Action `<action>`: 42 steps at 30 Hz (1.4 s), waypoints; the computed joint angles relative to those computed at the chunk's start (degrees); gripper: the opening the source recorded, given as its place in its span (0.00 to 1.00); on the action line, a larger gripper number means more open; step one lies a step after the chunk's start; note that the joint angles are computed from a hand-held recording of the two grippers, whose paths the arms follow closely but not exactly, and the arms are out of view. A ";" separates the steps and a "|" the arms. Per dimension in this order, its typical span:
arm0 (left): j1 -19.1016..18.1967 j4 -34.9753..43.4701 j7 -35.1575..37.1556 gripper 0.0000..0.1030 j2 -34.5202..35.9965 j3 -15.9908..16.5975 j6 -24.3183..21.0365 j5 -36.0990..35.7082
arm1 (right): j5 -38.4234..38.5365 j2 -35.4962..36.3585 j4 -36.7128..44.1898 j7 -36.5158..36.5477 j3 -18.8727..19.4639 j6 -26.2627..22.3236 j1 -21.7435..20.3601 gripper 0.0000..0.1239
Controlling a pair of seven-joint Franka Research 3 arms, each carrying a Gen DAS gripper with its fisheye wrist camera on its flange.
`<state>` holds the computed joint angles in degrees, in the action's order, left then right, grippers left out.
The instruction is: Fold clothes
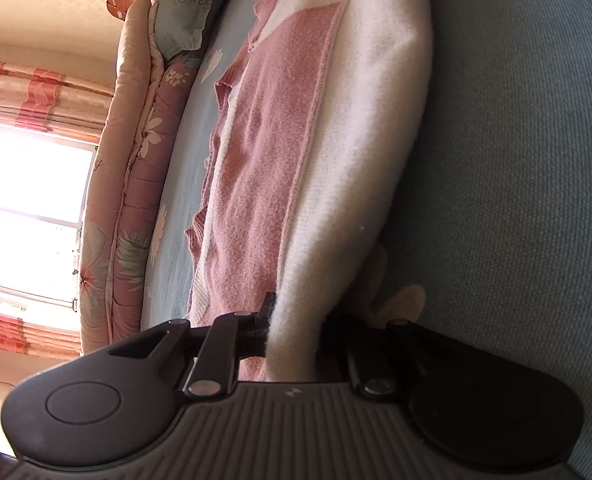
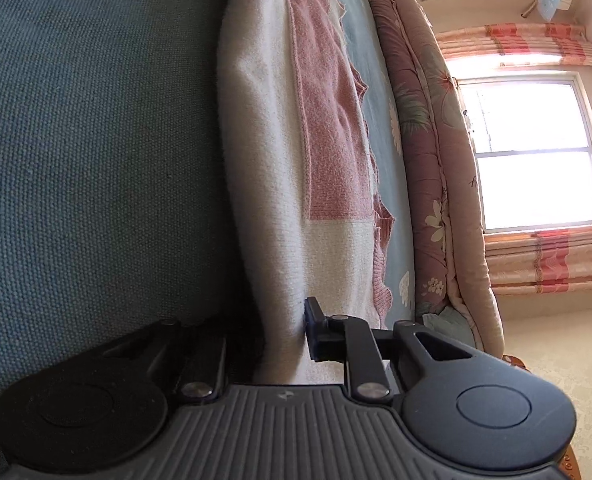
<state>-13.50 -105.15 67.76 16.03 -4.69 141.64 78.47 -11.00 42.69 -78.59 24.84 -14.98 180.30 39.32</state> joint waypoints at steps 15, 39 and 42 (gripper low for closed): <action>0.54 -1.14 0.70 0.21 -1.41 0.06 0.38 -0.25 | -6.18 4.45 4.78 14.29 -11.02 -1.77 6.15 0.14; -0.08 -0.93 1.71 0.13 -0.24 -0.23 -5.16 2.85 | -7.64 4.54 4.72 17.27 -11.59 -1.34 6.29 0.14; -0.08 1.36 2.28 0.05 1.57 -0.11 -5.61 0.99 | -7.30 4.76 5.05 17.62 -11.65 -1.65 6.39 0.14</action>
